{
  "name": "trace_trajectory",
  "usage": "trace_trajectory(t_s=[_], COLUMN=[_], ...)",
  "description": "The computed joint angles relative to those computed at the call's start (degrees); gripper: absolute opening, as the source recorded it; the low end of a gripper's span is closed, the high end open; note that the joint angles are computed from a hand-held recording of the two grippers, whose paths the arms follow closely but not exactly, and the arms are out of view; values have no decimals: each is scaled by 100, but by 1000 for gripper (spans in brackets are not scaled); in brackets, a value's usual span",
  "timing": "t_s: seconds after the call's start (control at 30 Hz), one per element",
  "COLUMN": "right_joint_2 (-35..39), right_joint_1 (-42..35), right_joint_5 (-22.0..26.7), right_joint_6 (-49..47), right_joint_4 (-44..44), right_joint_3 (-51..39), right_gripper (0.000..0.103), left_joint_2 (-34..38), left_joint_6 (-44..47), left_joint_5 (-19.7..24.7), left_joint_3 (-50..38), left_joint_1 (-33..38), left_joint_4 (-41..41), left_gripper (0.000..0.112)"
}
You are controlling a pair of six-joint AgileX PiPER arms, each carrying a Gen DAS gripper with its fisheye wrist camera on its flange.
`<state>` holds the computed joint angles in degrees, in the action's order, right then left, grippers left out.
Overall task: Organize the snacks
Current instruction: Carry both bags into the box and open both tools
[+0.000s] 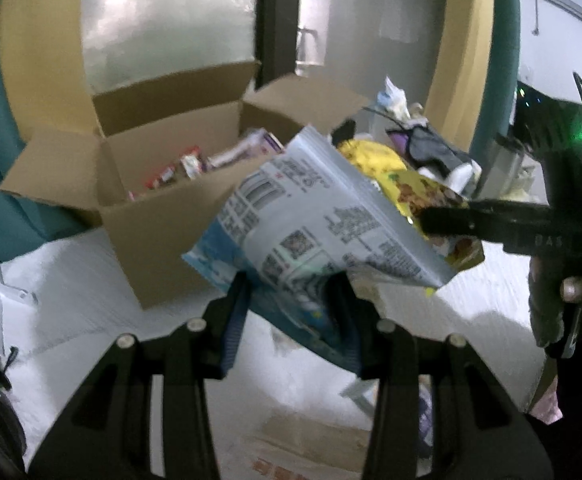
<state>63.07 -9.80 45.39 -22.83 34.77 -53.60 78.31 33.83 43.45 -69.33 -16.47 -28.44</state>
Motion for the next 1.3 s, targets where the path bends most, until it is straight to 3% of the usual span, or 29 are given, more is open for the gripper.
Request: trace_trajectory(t_s=[0.33,0.77,1.1,1.3], right_joint_2=[761,2246,3829,4735], right_joint_1=[565,873,1129,1161], right_joint_5=[-325,-679,-500,-57], right_joint_6=[370,543,1291,1718], right_joint_4=[-450,-624,-1373,-1624], right_joint_3=[-947,-2616,-4598,-5740], right_gripper=[43,43,43,43], left_joint_2=[383,2107,3467,4346], left_joint_6=[-235,-807,-1552,-1854], left_joint_5=[-515,-616,-208,681], left_joint_3=[-453,-2395,-4187,-5552], left_joint_1=[187,418,534,515], left_joint_4=[78,360,753,1036], left_gripper=[43,44,45,45])
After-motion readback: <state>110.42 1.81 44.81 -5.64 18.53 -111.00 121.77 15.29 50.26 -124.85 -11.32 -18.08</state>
